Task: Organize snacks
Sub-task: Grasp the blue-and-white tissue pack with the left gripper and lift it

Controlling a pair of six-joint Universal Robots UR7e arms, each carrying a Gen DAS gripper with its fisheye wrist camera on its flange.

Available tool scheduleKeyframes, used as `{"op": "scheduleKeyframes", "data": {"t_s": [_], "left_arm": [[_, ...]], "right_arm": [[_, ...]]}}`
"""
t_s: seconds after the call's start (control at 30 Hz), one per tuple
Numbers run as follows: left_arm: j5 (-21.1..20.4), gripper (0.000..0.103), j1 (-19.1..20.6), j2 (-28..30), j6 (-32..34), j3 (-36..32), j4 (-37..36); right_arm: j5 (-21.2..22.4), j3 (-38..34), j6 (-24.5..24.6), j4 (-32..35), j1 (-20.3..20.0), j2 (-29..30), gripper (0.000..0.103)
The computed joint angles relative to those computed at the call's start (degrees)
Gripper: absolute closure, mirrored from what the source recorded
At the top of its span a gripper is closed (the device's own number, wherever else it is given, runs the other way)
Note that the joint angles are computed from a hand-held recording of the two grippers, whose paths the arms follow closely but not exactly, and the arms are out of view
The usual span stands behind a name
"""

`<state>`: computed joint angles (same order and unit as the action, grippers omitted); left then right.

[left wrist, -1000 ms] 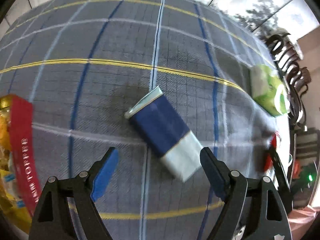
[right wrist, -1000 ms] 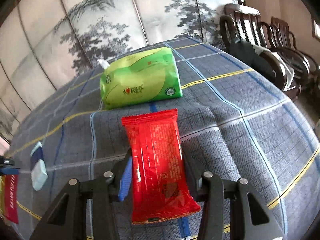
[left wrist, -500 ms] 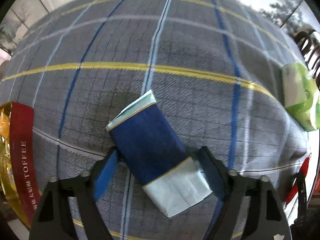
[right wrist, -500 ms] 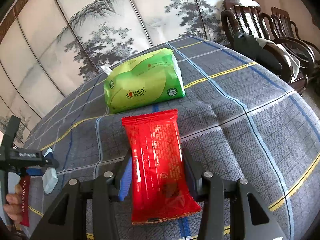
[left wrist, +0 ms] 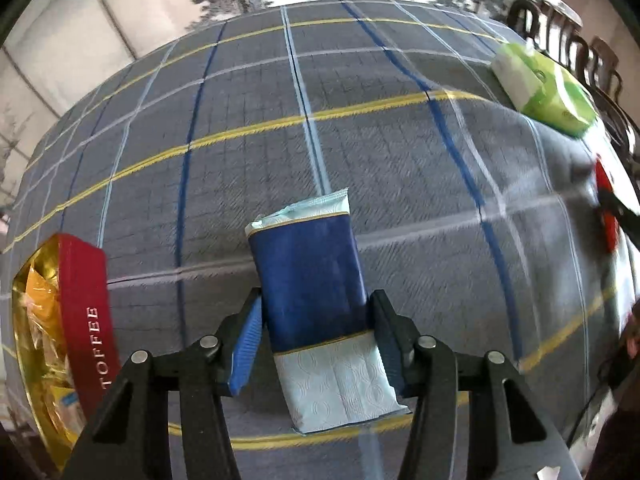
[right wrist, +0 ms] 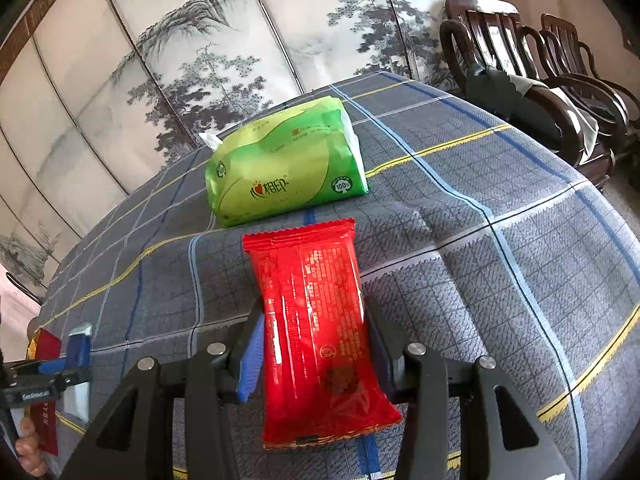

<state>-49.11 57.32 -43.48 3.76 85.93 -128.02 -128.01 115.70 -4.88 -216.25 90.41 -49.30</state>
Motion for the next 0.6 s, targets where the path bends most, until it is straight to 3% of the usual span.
{"op": "scheduleKeyframes", "data": {"t_s": [0.1,0.2,0.33,0.37,0.43,0.47,0.5,0.57,0.6], "left_arm": [[1.2,0.054,1.0,0.0,1.3,-0.4,0.6],[-1.0,0.054,1.9,-0.4,-0.4,-1.1,2.3],[-0.6,0.05,1.7,-0.4,-1.4,-0.5,2.3],[-0.6,0.047,1.7,-0.4,-1.6,-0.4,2.0],[-0.7,0.031,2.0,0.3,-2.6,-1.3,2.4],[-1.7,0.03,2.4,0.2,-3.5,-1.5,2.5],[-1.9,0.031,2.4,-0.1,-3.5,-0.5,0.5],[-1.9,0.056,2.0,-0.8,-1.8,1.4,-2.9],[-1.8,0.057,1.7,-1.0,-1.6,1.9,-3.4]], "right_arm": [[-1.0,-0.6,-0.2,0.4,0.4,0.4,0.057],[-1.4,-1.0,-0.2,0.7,0.6,0.6,0.057],[-1.6,-1.0,-0.3,0.8,0.6,0.7,0.057],[-1.6,-1.0,-0.3,0.8,0.6,0.6,0.057],[-2.1,-1.3,-0.4,1.0,0.7,0.7,0.057],[-2.2,-1.3,-0.5,1.0,0.8,0.8,0.057],[-2.3,-1.4,-0.5,1.0,0.8,0.8,0.057],[-2.3,-1.4,-0.4,1.1,0.8,0.8,0.057],[-2.4,-1.5,-0.5,1.1,0.9,0.9,0.057]]}}
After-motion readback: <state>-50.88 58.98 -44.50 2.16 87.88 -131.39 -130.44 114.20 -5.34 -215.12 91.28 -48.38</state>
